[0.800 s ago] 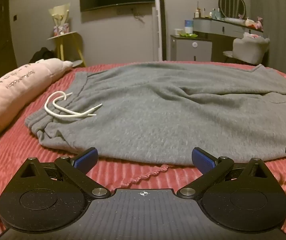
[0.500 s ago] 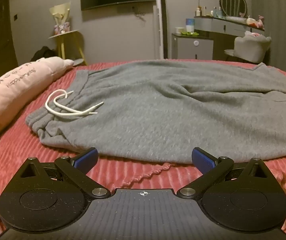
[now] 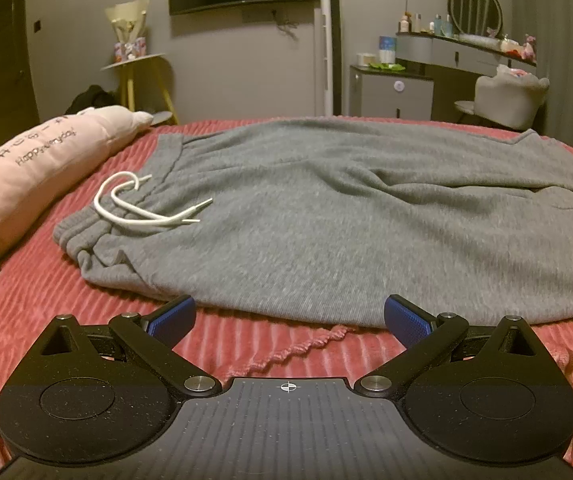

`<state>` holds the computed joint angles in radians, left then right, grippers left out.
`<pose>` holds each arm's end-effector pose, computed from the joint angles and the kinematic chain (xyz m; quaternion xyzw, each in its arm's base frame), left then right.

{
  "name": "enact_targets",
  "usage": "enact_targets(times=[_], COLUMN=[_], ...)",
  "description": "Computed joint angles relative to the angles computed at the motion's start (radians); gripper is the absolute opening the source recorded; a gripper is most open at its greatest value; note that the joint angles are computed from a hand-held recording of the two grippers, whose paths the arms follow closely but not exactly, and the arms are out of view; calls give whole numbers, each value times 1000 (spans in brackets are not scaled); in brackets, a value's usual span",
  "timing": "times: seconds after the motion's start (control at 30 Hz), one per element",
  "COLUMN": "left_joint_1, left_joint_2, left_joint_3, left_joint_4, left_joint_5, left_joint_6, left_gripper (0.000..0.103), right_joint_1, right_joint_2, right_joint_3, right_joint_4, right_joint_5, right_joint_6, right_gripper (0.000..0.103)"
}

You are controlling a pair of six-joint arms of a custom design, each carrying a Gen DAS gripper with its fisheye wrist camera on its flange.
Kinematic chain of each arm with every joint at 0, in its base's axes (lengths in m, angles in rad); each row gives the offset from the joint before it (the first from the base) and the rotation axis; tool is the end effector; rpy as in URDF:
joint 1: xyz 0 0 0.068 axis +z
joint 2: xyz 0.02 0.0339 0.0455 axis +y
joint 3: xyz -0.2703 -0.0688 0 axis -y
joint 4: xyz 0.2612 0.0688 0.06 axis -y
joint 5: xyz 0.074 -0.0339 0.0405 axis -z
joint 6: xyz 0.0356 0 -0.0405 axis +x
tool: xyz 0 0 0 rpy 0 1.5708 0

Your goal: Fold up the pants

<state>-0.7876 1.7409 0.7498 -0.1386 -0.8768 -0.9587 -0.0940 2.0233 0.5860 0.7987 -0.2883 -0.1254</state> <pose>0.2313 -0.1935 0.1067 -0.1680 0.8723 0.1143 0.4447 0.3188 -0.0199 0.0413 -0.0784 0.8829 0.0789 0.4561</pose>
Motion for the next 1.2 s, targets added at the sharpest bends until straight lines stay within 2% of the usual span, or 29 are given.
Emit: enact_targets(times=[1.2], left_joint_1=[8], left_joint_2=[-2], left_joint_3=[-5], left_joint_4=[-3], left_joint_5=[11], left_joint_6=[-15], left_gripper=[103], right_joint_1=[-4], right_joint_2=[5], right_joint_3=[4], right_joint_4=[7], right_joint_5=[-8], right_joint_6=[20], right_gripper=[99])
